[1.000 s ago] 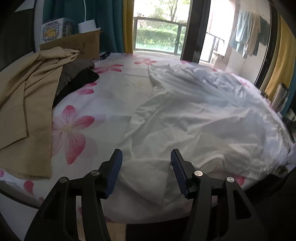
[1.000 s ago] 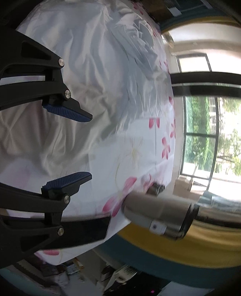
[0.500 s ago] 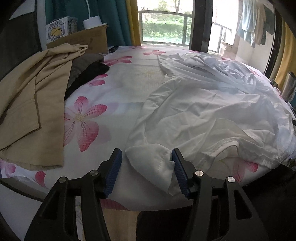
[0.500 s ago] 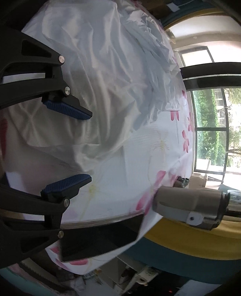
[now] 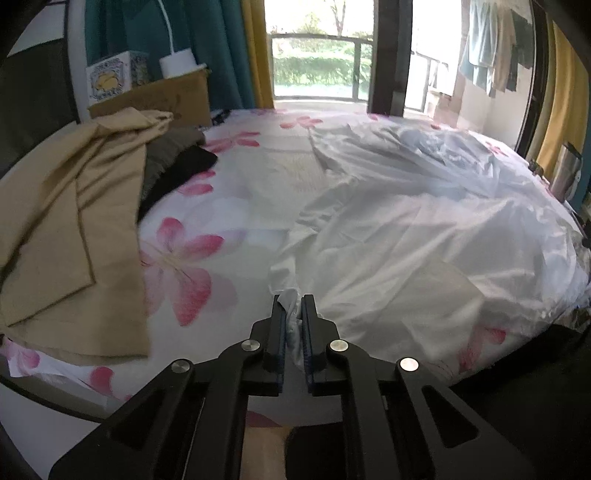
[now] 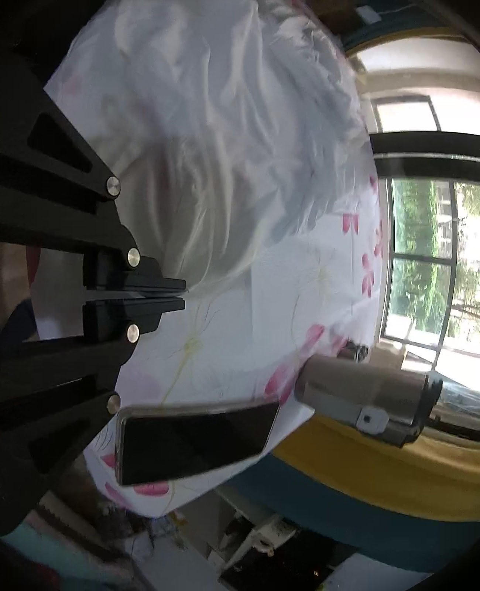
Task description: Fold large clothes
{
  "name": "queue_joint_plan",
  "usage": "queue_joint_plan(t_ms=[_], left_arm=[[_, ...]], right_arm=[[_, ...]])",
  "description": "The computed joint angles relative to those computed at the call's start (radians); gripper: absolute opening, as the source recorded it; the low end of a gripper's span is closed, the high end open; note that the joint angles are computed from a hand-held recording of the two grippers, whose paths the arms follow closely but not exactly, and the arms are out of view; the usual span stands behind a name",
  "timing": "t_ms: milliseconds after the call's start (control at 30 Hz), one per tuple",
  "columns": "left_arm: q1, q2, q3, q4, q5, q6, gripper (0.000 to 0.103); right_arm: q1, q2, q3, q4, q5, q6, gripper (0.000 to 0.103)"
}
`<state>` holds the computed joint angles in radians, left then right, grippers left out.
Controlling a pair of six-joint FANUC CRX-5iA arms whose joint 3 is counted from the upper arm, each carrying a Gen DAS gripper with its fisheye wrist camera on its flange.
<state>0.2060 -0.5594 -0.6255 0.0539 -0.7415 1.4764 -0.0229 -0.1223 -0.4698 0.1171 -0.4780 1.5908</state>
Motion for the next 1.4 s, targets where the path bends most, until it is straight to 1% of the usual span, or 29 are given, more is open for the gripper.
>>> queue_joint_plan(t_ms=[67,167,233,333,367,433,467,500,533,567,600,633,667,733,833,900,933,967,1000,1067,1100,1133,1200,1233,1267,1300,1333,1400], left_arm=[[0.015,-0.005,0.001,-0.004,0.007,0.003,0.008],[0.049,0.003,-0.005,0.027,0.007,-0.027,0.008],[0.043,0.017,0.004,0.006,0.002,-0.004,0.008],[0.048,0.035,0.006,0.020,-0.014,0.003,0.009],[0.054,0.041,0.004,0.034,-0.020,0.002,0.009],[0.068,0.036,-0.007,0.065,-0.022,-0.010,0.011],[0.077,0.031,-0.015,0.083,-0.019,-0.020,0.013],[0.081,0.022,-0.021,0.087,-0.014,-0.016,0.016],[0.083,0.015,-0.024,0.087,-0.008,-0.010,0.025],[0.086,0.007,-0.030,0.089,0.000,-0.006,0.032],[0.092,-0.003,-0.039,0.101,0.008,-0.010,0.035],[0.100,-0.012,-0.049,0.121,0.013,-0.027,0.038],[0.103,-0.016,-0.053,0.130,0.014,-0.036,0.039],[0.101,-0.023,-0.055,0.123,0.012,-0.035,0.043],[0.110,-0.023,-0.072,0.163,0.009,-0.076,0.051],[0.100,-0.013,-0.073,0.159,0.000,-0.074,0.053],[0.095,-0.008,-0.072,0.152,-0.004,-0.071,0.053],[0.080,-0.012,-0.069,0.125,0.005,-0.050,0.055],[0.065,-0.007,-0.060,0.102,0.002,-0.035,0.057],[0.047,-0.006,-0.054,0.068,0.006,-0.018,0.059],[0.029,-0.008,-0.051,0.031,0.014,0.000,0.059],[0.016,-0.014,-0.052,0.004,0.020,0.011,0.058],[0.005,-0.030,-0.064,-0.013,0.037,0.003,0.058],[0.013,-0.038,-0.076,0.013,0.042,-0.028,0.043],[0.022,-0.049,-0.091,0.047,0.049,-0.073,0.012],[0.017,-0.050,-0.085,0.038,0.045,-0.084,0.004],[0.016,-0.058,-0.089,0.034,0.052,-0.090,0.004],[0.042,-0.091,-0.117,0.086,0.084,-0.144,0.004]], right_arm=[[-0.018,-0.006,-0.011,0.030,0.009,-0.058,0.002],[-0.057,-0.011,0.002,-0.017,-0.018,-0.023,0.002],[-0.081,-0.009,0.033,-0.105,-0.072,0.077,0.002],[-0.111,-0.007,0.068,-0.195,-0.123,0.165,0.002],[-0.120,-0.009,0.075,-0.210,-0.139,0.182,0.003],[-0.118,-0.021,0.068,-0.188,-0.134,0.180,0.003],[-0.118,-0.029,0.064,-0.175,-0.126,0.176,0.004],[-0.124,-0.038,0.070,-0.192,-0.122,0.195,0.006],[-0.131,-0.040,0.082,-0.217,-0.121,0.217,0.013],[-0.139,-0.041,0.096,-0.251,-0.124,0.242,0.029],[-0.150,-0.037,0.117,-0.304,-0.132,0.280,0.042],[-0.154,-0.033,0.130,-0.341,-0.135,0.302,0.067],[-0.152,-0.026,0.136,-0.356,-0.131,0.305,0.073],[-0.130,-0.008,0.139,-0.345,-0.127,0.283,0.073],[-0.101,0.013,0.121,-0.308,-0.119,0.258,0.073],[-0.083,0.032,0.107,-0.267,-0.126,0.227,0.072],[-0.083,0.026,0.095,-0.272,-0.110,0.231,0.069],[-0.090,0.024,0.092,-0.299,-0.108,0.251,0.062],[-0.090,0.021,0.090,-0.300,-0.108,0.256,0.056],[-0.095,0.016,0.094,-0.334,-0.121,0.295,0.023],[-0.098,0.017,0.099,-0.353,-0.132,0.313,0.015],[-0.100,0.017,0.106,-0.374,-0.145,0.335,0.004],[-0.086,0.018,0.103,-0.361,-0.151,0.339,0.004],[-0.084,0.020,0.104,-0.363,-0.153,0.341,0.003],[-0.086,0.024,0.111,-0.376,-0.160,0.351,0.003],[-0.078,0.025,0.108,-0.366,-0.154,0.341,0.003],[-0.071,0.027,0.108,-0.354,-0.149,0.331,0.003],[-0.067,0.023,0.110,-0.338,-0.133,0.314,0.003]])
